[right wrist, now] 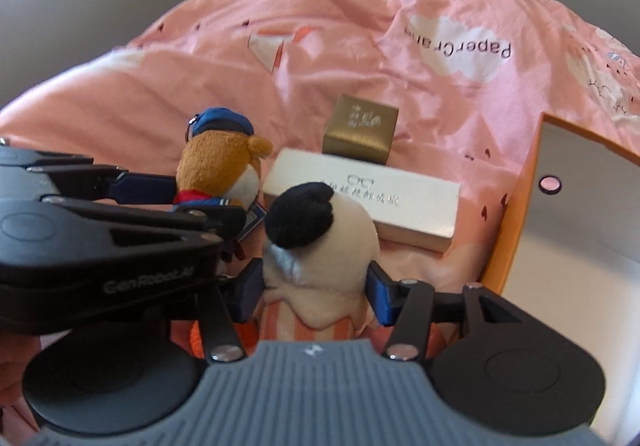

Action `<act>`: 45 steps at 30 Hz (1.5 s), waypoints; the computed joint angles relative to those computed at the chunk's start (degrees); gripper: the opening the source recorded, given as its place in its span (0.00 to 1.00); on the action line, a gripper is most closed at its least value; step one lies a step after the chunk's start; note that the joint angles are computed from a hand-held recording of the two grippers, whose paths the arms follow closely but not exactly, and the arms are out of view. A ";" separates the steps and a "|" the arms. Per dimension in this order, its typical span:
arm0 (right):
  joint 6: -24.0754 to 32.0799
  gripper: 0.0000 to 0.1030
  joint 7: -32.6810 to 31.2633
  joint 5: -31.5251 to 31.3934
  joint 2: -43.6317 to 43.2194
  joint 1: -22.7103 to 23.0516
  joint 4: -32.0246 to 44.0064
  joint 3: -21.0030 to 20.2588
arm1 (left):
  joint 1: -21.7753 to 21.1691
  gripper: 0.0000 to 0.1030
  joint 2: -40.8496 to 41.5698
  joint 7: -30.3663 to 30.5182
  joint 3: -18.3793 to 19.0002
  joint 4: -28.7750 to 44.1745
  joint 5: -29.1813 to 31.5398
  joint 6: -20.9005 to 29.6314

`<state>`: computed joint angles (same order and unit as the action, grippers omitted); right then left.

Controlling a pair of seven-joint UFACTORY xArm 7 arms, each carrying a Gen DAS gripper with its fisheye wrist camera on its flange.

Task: Organize objects
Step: 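Carry the bear and panda into the orange box with both tools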

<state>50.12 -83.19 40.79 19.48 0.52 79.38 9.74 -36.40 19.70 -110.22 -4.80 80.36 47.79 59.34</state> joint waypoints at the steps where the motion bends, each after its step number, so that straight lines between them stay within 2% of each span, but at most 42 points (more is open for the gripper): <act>1: 0.40 0.54 -0.47 1.02 -0.27 -0.48 0.27 0.18 | -0.34 0.48 -0.97 -1.51 0.22 -0.72 0.97 -0.11; 6: 6.26 0.54 -2.14 7.41 -1.49 -3.01 2.98 0.18 | 0.25 0.48 -5.80 -7.53 -0.27 -4.76 6.81 -3.21; 10: 8.47 0.54 -3.14 11.57 -3.29 -3.82 4.26 -0.84 | 2.15 0.48 -10.13 -9.10 -1.59 -7.81 12.96 -7.69; 13: 12.55 0.54 0.05 12.96 -2.82 -4.99 8.32 -2.25 | 4.07 0.48 -11.60 -8.38 -2.73 -7.88 17.18 -12.35; 15: 15.42 0.54 4.19 13.10 -1.31 -6.15 12.41 -3.13 | 4.95 0.48 -10.43 -6.50 -3.19 -5.90 18.41 -15.30; 18: 18.34 0.54 10.46 12.10 1.67 -8.10 18.55 -3.91 | 6.38 0.48 -6.89 -2.73 -2.61 -2.07 17.86 -23.61; 22: 16.15 0.54 15.87 7.47 4.94 -9.52 23.40 -4.45 | 6.87 0.48 1.26 8.81 -1.75 6.15 12.20 -31.61; 25: 13.66 0.54 20.29 1.80 9.01 -9.57 27.84 -4.83 | 8.86 0.48 8.59 17.57 -2.97 12.46 4.83 -37.15; 30: 15.46 0.54 29.67 -6.97 19.05 -9.43 38.96 -4.98 | 11.43 0.48 20.94 32.73 -7.18 24.25 -7.89 -35.22; 34: 17.09 0.54 35.67 -12.76 25.64 -8.48 46.03 -4.37 | 10.64 0.48 26.61 40.93 -7.41 31.61 -13.38 -29.61; 39: 10.98 0.54 35.17 -16.68 24.02 -7.77 40.25 -2.42 | 7.83 0.48 29.44 45.32 -4.65 36.47 -17.62 -23.86; 42: 9.86 0.54 34.87 -18.14 24.26 -7.40 39.15 -1.88 | 5.68 0.49 31.15 48.38 -2.58 39.98 -19.55 -19.30; 45: 8.84 0.54 34.93 -18.66 24.59 -7.33 38.49 -1.54 | 3.38 0.52 32.23 50.72 0.08 42.08 -20.41 -17.39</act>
<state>58.96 -48.26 22.13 44.07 -6.81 117.87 8.20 -33.01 51.93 -59.50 -4.71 122.44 27.38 41.95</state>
